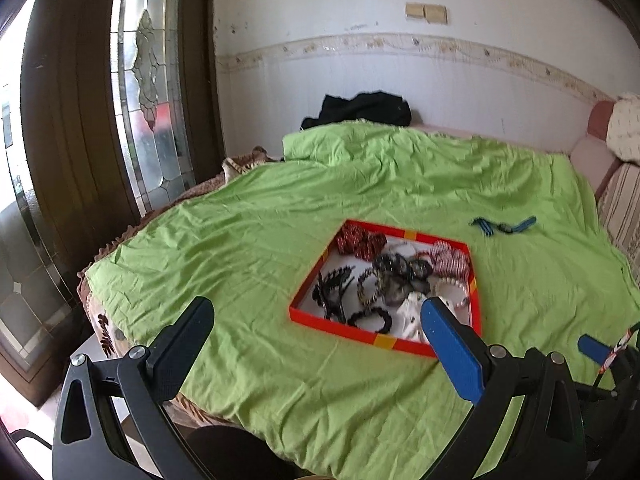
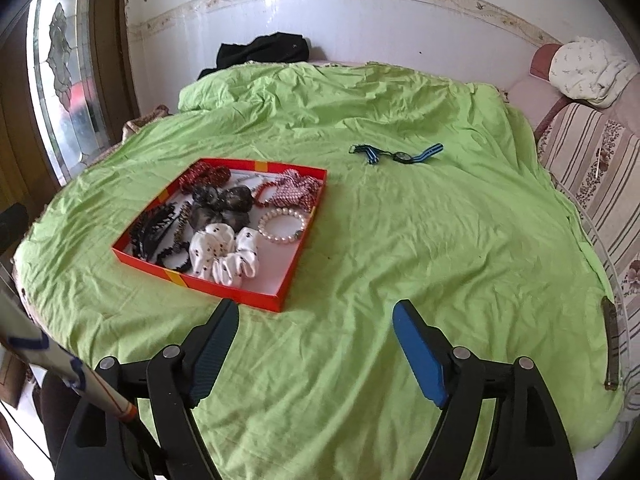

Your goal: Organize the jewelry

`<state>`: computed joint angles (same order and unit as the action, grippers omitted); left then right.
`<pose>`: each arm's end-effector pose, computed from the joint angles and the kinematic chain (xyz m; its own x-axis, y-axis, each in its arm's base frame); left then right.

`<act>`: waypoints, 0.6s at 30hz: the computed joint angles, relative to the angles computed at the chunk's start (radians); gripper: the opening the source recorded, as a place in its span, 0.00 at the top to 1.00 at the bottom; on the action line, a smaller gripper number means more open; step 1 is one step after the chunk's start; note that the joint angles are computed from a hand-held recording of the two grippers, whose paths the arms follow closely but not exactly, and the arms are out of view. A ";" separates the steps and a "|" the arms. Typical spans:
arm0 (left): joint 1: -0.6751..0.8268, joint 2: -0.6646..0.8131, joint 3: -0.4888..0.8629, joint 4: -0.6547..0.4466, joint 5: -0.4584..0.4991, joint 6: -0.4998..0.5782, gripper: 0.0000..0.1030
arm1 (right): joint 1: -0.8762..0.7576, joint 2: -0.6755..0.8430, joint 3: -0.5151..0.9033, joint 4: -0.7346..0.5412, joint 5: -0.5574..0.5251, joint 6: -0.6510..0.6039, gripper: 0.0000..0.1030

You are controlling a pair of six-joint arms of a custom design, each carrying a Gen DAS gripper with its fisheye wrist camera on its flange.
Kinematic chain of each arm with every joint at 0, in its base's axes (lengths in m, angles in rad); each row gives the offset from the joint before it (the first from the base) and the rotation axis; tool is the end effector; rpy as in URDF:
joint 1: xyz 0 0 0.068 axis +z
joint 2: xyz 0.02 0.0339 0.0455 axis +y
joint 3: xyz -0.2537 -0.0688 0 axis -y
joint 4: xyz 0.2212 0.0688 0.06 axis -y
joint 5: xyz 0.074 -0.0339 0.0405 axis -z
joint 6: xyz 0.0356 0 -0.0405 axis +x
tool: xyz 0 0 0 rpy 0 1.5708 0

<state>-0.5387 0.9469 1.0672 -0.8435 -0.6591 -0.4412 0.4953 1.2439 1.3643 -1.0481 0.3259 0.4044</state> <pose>0.1492 -0.0638 0.3379 -0.5186 -0.0834 -0.8510 -0.2322 0.9716 0.0463 0.1950 0.0924 0.3537 -0.7580 0.0142 -0.6521 0.0184 0.9998 0.0004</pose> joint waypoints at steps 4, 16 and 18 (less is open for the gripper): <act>0.017 0.027 -0.009 0.001 0.034 -0.008 0.00 | -0.003 0.015 0.002 -0.012 0.012 0.002 0.18; 0.058 0.123 -0.031 -0.015 0.126 -0.032 0.00 | -0.011 0.043 0.006 -0.019 0.002 -0.005 0.17; 0.058 0.133 -0.036 -0.011 0.144 -0.036 0.00 | -0.008 0.045 0.007 -0.020 0.005 -0.005 0.16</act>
